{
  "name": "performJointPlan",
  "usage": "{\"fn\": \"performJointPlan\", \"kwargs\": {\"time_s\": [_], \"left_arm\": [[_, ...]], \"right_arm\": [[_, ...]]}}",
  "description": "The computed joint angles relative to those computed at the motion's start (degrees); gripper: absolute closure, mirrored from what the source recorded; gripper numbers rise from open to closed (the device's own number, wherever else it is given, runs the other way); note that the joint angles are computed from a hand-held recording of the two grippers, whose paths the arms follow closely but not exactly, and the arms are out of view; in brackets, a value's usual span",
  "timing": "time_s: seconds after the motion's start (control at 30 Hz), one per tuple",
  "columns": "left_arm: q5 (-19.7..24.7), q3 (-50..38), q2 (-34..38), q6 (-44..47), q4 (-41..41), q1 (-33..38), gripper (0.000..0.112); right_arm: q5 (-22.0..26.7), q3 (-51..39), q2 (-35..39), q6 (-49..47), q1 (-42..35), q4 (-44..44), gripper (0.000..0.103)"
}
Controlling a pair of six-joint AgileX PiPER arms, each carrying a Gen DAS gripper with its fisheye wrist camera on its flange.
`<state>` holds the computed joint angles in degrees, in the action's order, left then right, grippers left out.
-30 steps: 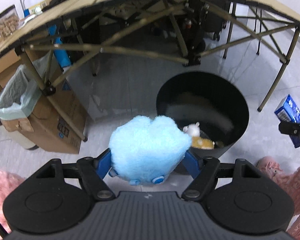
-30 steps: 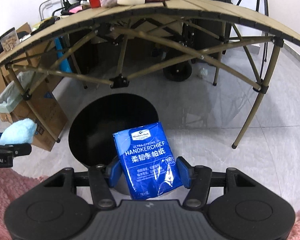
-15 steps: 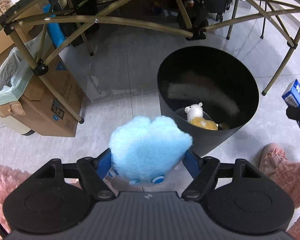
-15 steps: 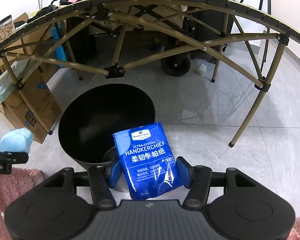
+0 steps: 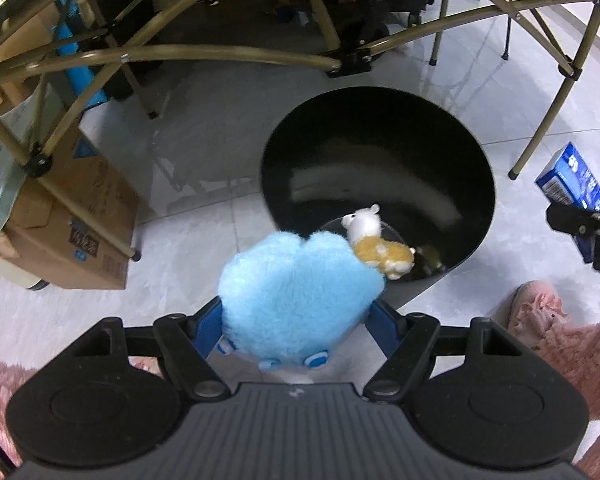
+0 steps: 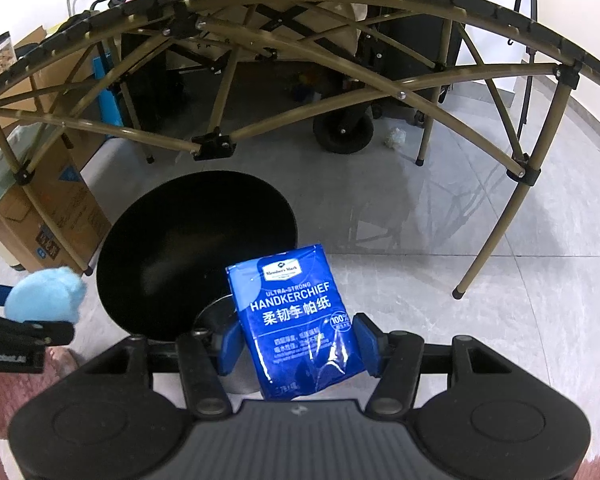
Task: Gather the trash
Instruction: 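Lower the light-blue plush into the bin and open the left gripper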
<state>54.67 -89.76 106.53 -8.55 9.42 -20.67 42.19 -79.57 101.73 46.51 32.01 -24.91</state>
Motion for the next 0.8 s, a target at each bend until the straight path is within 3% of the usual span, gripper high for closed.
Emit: {"fn": "performJointPlan", "kwargs": {"time_s": [0.8], "left_arm": [[9.5,-29.7,20.5,-3.7,0.7,-4.9,0.037]], "right_arm": [[1.6,0.5,0.7,10.3,-3.1,-4.3,0.046]]}}
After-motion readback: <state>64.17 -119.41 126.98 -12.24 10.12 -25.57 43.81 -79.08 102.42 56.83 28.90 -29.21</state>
